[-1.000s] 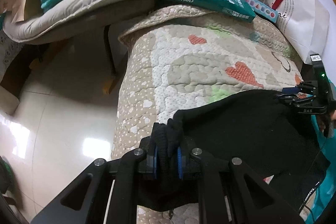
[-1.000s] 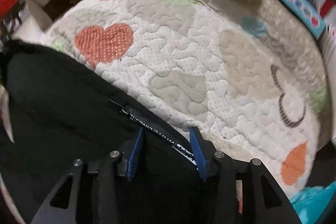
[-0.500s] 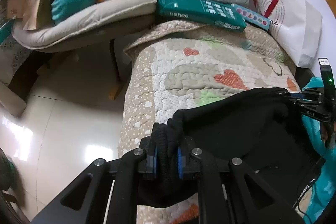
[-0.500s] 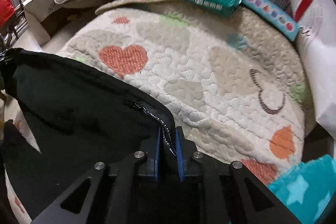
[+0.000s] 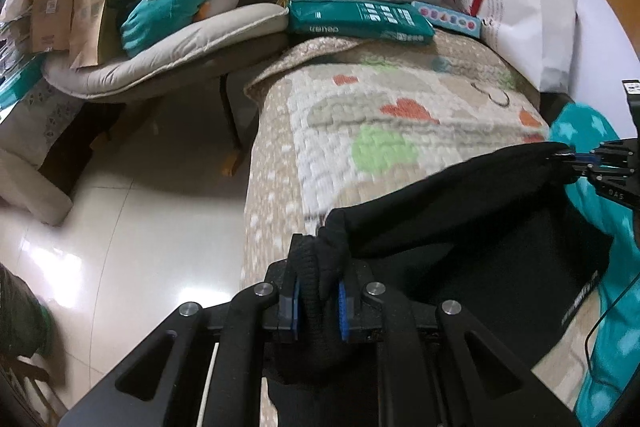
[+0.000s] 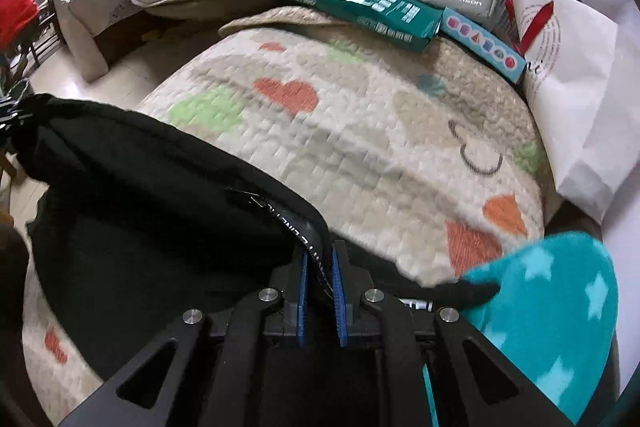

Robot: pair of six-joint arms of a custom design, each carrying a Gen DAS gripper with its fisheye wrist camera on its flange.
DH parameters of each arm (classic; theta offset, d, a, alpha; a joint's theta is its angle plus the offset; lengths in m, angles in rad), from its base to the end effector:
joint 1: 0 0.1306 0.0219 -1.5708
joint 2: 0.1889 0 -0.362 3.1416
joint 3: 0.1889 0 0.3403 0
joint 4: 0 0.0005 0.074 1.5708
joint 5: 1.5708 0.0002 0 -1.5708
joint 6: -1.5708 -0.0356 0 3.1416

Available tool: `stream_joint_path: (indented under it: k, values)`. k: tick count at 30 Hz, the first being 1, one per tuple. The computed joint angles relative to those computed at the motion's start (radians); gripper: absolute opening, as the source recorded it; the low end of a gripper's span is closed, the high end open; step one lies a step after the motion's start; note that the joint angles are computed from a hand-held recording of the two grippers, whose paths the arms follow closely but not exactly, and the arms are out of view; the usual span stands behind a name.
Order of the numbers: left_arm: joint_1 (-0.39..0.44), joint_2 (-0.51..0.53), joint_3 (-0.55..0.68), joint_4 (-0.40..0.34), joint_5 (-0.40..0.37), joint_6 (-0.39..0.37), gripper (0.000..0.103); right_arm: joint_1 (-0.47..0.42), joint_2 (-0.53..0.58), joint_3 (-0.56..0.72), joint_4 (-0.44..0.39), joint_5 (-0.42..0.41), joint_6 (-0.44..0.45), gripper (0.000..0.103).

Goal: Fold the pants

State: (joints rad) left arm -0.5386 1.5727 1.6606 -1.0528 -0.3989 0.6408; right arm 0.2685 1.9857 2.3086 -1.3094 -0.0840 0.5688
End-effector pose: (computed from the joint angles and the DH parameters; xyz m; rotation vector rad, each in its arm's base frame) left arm 0.4276 -0.2400 0.4280 -0.2769 2.4144 -0.0141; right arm 0.5878 0.1643 0.4452 -1.0668 2.3183 -0.0088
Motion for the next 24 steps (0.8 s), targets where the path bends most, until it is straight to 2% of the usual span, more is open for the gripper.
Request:
stream_joint_path:
  k: [2,7,11,17,20,22,24]
  values:
    - [-0.024,-0.017,-0.027,-0.003,-0.017,0.007,0.013,-0.005,-0.086,-0.154,0.049,0.005,0.009,0.011]
    - [-0.083,-0.031,-0.018,-0.052,-0.070,0.011,0.014,-0.013,-0.228,-0.411,0.106,0.035,0.033,0.008]
    - [-0.148,-0.020,0.031,-0.141,-0.137,-0.020,0.014,-0.016,-0.292,-0.519,0.110,0.049,0.045,0.007]
    - [-0.282,0.053,0.084,-0.358,-0.301,-0.092,0.020,0.000,-0.366,-0.641,0.087,0.111,0.106,0.007]
    - [-0.336,0.082,0.068,-0.432,-0.327,-0.104,0.022,0.013,-0.387,-0.683,0.075,0.161,0.151,0.007]
    - [-0.367,0.088,0.048,-0.460,-0.335,-0.097,0.026,0.027,-0.411,-0.729,0.095,0.216,0.188,0.011]
    - [-0.392,0.073,0.014,-0.467,-0.323,-0.077,0.027,0.038,-0.431,-0.764,0.110,0.259,0.218,0.014]
